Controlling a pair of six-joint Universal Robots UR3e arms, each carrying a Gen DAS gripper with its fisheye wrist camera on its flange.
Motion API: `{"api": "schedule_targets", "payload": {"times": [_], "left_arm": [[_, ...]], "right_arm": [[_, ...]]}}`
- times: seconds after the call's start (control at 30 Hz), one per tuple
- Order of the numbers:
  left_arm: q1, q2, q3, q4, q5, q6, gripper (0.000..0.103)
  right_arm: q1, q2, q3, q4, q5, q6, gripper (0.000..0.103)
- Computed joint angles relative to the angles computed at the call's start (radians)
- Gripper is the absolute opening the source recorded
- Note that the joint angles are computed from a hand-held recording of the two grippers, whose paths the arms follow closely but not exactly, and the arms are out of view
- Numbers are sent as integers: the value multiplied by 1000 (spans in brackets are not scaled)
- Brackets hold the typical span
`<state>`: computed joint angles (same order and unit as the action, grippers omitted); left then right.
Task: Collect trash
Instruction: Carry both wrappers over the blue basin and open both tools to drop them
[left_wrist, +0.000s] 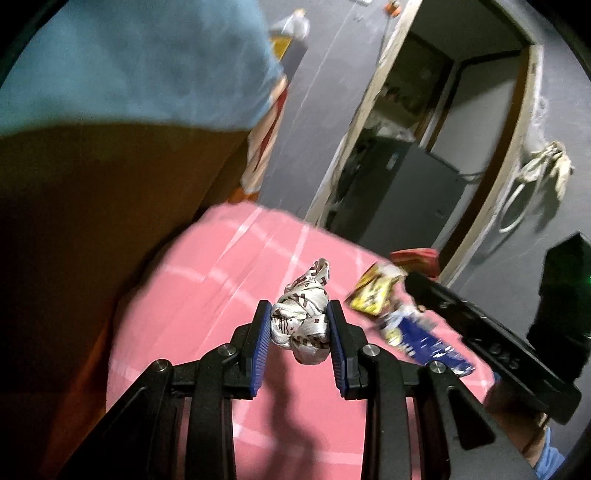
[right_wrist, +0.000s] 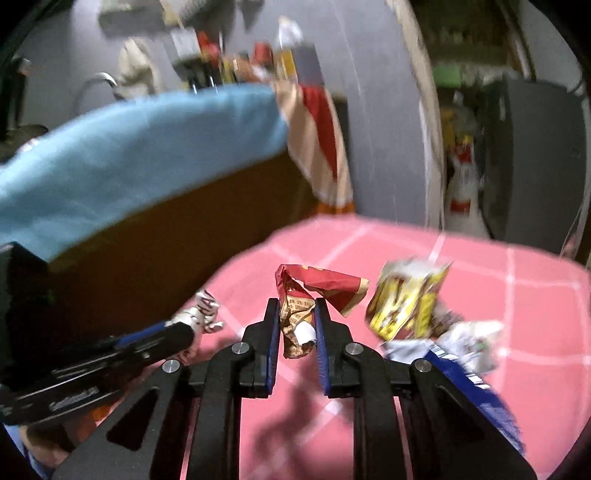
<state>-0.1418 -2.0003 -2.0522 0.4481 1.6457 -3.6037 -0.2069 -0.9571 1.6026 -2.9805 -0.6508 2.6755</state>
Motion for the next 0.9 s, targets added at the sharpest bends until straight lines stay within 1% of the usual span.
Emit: {"api": "schedule_targets", "payload": {"times": [0.1, 0.23, 0.47, 0.57, 0.7, 0.8, 0.9], "left_arm": [[-47, -8, 26, 53, 43, 15, 26], [-124, -42, 114, 75, 95, 42, 26], [-241, -168, 386, 37, 129, 89, 26], [-289, -243, 537, -1, 143, 114, 26], [-343, -349, 759, -93, 143, 140, 26], [-378, -453, 969, -197, 135, 153, 26], [-403, -573, 1204, -323, 115, 162, 26]], "right_arm": [[-79, -59, 98, -146, 83, 55, 15], [-184, -113, 180, -299, 157, 122, 15], [-365, -164, 278, -571, 209, 231, 16], [-443, -160, 293, -698, 219, 291, 16], [-535, -147, 294, -805, 235, 347, 16], [-602, -126, 293, -864, 242, 374, 16], [-651, -94, 279, -890, 237, 384, 16]]}}
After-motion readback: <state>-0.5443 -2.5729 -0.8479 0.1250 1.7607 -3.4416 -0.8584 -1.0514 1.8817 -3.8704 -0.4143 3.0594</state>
